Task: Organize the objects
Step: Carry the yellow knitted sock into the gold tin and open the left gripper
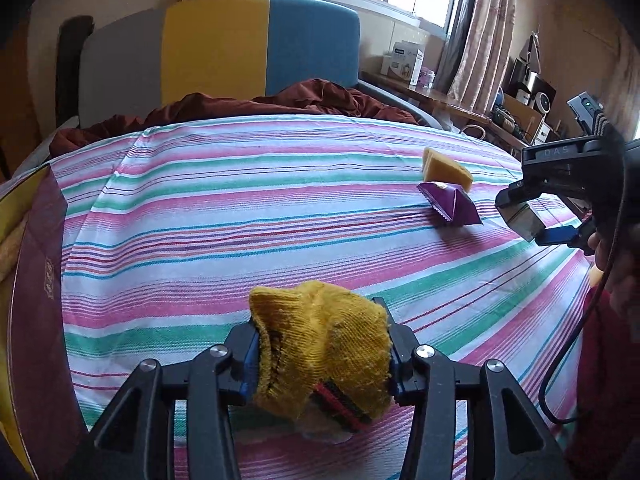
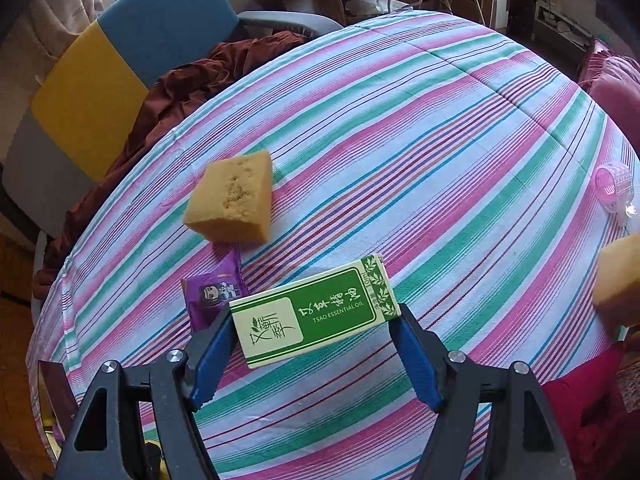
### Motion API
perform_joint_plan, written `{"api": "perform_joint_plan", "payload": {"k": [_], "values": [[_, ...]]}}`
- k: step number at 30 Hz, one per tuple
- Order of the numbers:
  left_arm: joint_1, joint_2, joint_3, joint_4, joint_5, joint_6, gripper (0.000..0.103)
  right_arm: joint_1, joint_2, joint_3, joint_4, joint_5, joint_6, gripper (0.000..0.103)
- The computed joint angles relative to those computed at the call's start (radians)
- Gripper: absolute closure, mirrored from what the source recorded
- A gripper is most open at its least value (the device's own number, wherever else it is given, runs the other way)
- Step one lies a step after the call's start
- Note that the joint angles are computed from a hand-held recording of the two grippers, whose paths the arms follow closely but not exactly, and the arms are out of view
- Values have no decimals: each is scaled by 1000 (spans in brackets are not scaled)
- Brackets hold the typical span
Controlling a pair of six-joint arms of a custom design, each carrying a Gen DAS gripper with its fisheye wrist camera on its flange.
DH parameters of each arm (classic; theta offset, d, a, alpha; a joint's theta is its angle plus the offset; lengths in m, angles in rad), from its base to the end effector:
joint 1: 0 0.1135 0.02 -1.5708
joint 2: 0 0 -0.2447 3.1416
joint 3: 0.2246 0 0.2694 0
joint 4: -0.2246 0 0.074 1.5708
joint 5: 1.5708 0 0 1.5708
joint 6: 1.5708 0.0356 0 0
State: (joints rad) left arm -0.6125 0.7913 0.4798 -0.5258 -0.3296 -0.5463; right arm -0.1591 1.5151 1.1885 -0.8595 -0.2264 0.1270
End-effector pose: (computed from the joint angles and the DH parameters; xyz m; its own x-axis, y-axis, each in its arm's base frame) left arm 0.1608 -0.0989 0.1842 -0.7098 -0.1020 -0.6969 -0.0024 0.9898 -0.1424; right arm 0.3125 -0.0420 0.2296 -0.8988 0.2692 -0.3459 0.1866 0.9491 0.2539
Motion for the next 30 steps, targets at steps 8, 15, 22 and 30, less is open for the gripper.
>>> {"api": "perform_joint_plan", "payload": {"k": [8, 15, 22, 30], "values": [[1, 3, -2, 4, -2, 3, 52, 11, 14, 10, 7, 29, 11, 26], [-10, 6, 2, -2, -18, 1, 52, 9, 10, 6, 22, 30, 18, 26], [-44, -12, 47, -110, -44, -34, 58, 23, 15, 6, 42, 38, 26, 26], [-169, -274, 79, -415, -122, -135, 59, 29, -5, -6, 51, 34, 14, 26]]}}
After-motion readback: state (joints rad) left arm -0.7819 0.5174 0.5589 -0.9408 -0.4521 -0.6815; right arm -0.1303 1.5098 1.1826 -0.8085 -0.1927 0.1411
